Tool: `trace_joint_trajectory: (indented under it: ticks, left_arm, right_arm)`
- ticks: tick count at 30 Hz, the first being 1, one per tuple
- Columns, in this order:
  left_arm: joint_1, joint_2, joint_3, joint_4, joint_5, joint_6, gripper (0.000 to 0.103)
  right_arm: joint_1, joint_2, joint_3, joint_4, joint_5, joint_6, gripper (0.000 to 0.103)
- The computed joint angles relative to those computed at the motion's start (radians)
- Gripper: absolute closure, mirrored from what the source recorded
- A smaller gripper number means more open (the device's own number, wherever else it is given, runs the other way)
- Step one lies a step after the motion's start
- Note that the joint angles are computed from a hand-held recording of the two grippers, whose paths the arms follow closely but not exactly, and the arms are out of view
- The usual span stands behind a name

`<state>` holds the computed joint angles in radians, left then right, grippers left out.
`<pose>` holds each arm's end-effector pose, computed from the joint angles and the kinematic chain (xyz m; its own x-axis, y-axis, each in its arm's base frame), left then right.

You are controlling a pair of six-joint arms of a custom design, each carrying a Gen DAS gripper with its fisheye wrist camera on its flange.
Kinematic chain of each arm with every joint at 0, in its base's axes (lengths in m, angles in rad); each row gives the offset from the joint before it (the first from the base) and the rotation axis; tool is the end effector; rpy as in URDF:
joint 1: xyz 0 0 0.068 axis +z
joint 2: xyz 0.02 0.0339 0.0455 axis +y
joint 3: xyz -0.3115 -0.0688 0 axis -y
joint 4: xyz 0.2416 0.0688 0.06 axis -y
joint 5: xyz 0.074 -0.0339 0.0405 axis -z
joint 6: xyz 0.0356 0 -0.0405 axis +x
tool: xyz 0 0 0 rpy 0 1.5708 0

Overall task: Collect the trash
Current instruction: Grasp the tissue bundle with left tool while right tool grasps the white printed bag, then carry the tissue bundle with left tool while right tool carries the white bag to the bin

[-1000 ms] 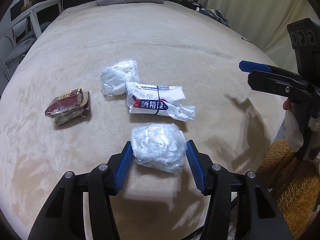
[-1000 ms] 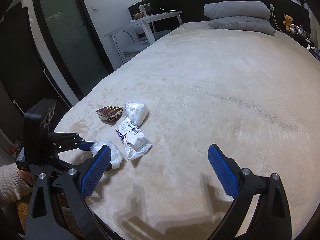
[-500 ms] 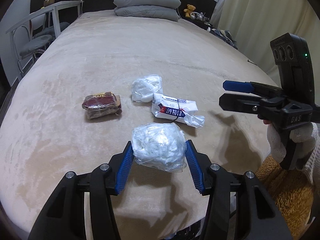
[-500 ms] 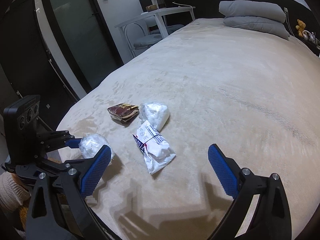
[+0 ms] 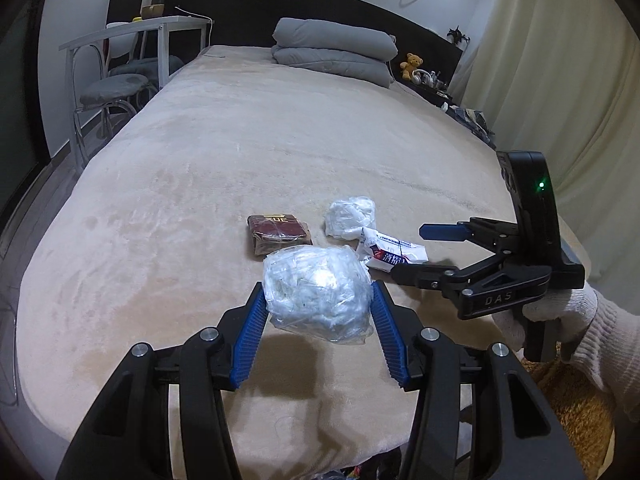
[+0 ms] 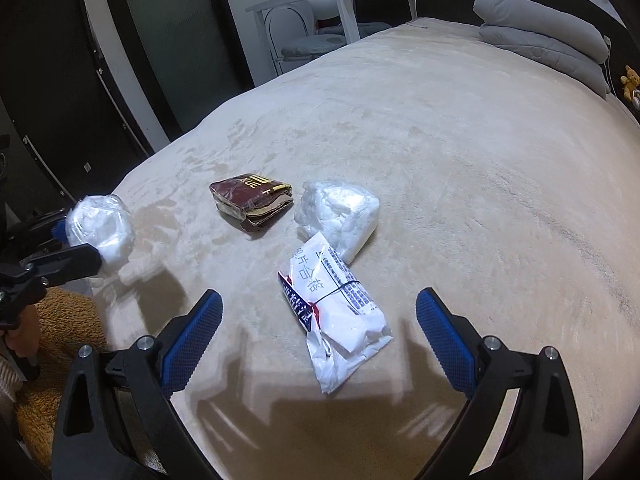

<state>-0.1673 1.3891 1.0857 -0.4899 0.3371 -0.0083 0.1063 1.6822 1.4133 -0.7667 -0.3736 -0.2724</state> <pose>0.2817 -0.0595 0.3283 -0.7059 0.1113 -0.6995 0.3801 0.8929 -0.2415 0.3547 0.0509 0.3246 -0.7474 -0.3317 -0.5757 -0.5035 0.8481 0.1651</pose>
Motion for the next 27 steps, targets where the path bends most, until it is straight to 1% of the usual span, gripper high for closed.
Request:
trace_joint_trajectory:
  ticks: [6,7,8,9,11,12,16,22,27]
  left_arm:
    - [-0.011,0.006,-0.007,0.007,-0.001,-0.027,0.052]
    - [-0.018,0.009,-0.006,0.007,-0.003,-0.027,0.052]
    - [-0.027,0.005,-0.010,0.011,-0.009,-0.027,0.052]
    - [-0.032,0.004,-0.011,0.013,-0.012,-0.025,0.052]
    - [-0.041,0.002,-0.015,0.019,-0.014,-0.027,0.052]
    - [-0.040,0.001,-0.016,0.020,-0.014,-0.026,0.052]
    - [-0.037,0.004,-0.022,0.029,-0.019,-0.027,0.052]
    - [-0.045,0.004,-0.031,0.045,-0.024,-0.020,0.052]
    - [-0.062,-0.014,-0.050,0.056,-0.037,-0.018,0.052]
  right_arm:
    - [0.039,0.013,-0.015,0.026,0.053,-0.008,0.008]
    - [0.041,0.015,-0.016,0.028,0.064,-0.008,0.012]
    - [0.044,0.019,-0.016,0.027,0.072,-0.010,0.021]
    - [0.045,0.025,-0.011,0.020,0.081,-0.014,0.027]
    - [0.046,0.028,-0.012,0.021,0.111,-0.005,0.043]
    - [0.041,0.027,-0.017,0.027,0.120,0.005,0.045]
    - [0.015,-0.010,-0.048,0.036,0.085,0.013,0.047]
    - [-0.005,-0.117,-0.138,0.054,0.023,0.051,0.048]
    - [-0.010,-0.193,-0.191,0.044,0.015,0.066,0.048]
